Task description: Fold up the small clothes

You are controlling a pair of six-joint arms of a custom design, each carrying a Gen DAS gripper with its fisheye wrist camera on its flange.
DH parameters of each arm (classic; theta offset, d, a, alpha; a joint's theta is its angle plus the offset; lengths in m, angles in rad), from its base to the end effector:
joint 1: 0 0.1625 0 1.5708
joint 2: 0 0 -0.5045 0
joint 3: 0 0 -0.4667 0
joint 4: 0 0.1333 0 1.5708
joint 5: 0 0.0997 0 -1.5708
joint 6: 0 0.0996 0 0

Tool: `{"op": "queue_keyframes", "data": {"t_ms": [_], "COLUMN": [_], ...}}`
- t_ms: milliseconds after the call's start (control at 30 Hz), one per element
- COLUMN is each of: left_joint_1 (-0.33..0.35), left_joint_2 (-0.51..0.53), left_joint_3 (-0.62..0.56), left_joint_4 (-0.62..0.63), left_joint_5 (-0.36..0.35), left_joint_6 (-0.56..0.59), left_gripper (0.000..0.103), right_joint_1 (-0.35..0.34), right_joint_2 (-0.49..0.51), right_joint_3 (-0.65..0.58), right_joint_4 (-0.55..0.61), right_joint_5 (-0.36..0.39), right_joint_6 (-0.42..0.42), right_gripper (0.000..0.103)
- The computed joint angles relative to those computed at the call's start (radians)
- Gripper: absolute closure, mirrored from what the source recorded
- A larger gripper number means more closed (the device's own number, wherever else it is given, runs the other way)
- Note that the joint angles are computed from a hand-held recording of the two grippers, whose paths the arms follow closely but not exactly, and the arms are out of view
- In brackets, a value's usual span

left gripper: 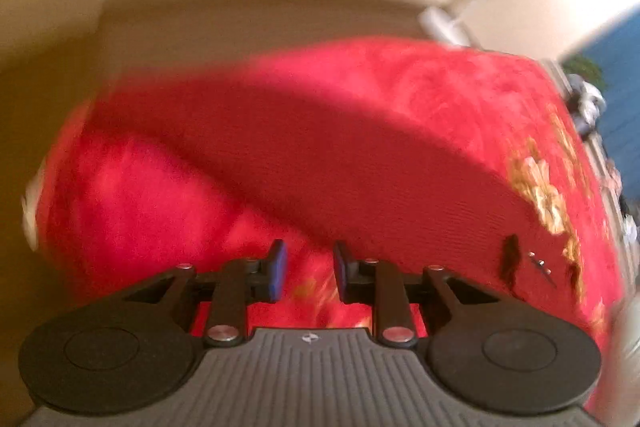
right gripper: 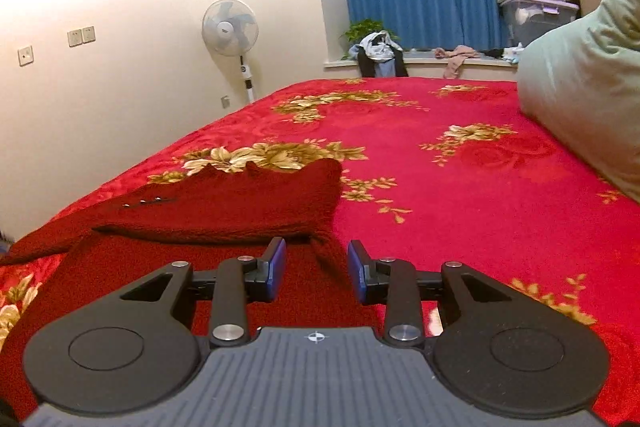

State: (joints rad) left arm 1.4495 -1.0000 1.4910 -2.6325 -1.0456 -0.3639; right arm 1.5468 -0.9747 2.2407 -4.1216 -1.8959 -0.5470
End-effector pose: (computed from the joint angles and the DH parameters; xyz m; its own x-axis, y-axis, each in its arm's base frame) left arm 0.0833 -0.8308 0.3483 -0.8695 -0.4507 -0.2020 -0.2222 0.7222 -0.6550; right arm 0.0885 -0.5442 0.2038 -0.8064 0.1344 0.5760 -0.4831 0.4120 -0.7725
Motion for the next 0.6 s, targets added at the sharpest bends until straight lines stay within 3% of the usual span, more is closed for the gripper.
{"op": "queue_keyframes", "data": {"t_ms": [33,100,133,200,333,533,600], "left_joint_1": [0.013,0.015,0.016,0.028,0.029,0.002,-0.016], "left_joint_2": [-0.005,-0.001,0.002,0.004,0.014,0.062,0.085], "left_joint_3": [0.002,-0.001,-0.005,-0.010,-0.013,-0.048,-0.066], "left_joint_4": [-0.015,-0.028,-0.030,-0.050,-0.101,-0.135,-0.132], "left_joint_5": [-0.027,0.024,0.047,0.020,0.030,0.165,0.246], "left_joint_6": [-0.039,-0.040,-0.039,-0.063,-0.113,-0.092,-0.056], "left_gripper": [0.071,0.064,0.064,0.064,0.063,0.065,0.079], "right_joint_1": [0.000,-0.002,-0.005,-0.006,-0.008,-0.003,0.000], "right_joint_2": [0.003,0.002,0.001,0.004,0.001,-0.003,0.006], "right_joint_3": [-0.004,-0.012,-0.015,-0.024,-0.037,-0.059,-0.065], "right_joint_4": [0.002,0.020,0.028,0.036,0.077,0.247,0.270], "right_joint_5": [0.004,0.017,0.028,0.029,-0.016,-0.155,-0.182], "right_joint_6": [0.003,0.012,0.014,0.015,0.049,0.097,0.092], "right_gripper": [0.067,0.067,0.067,0.067,0.067,0.067,0.067]}}
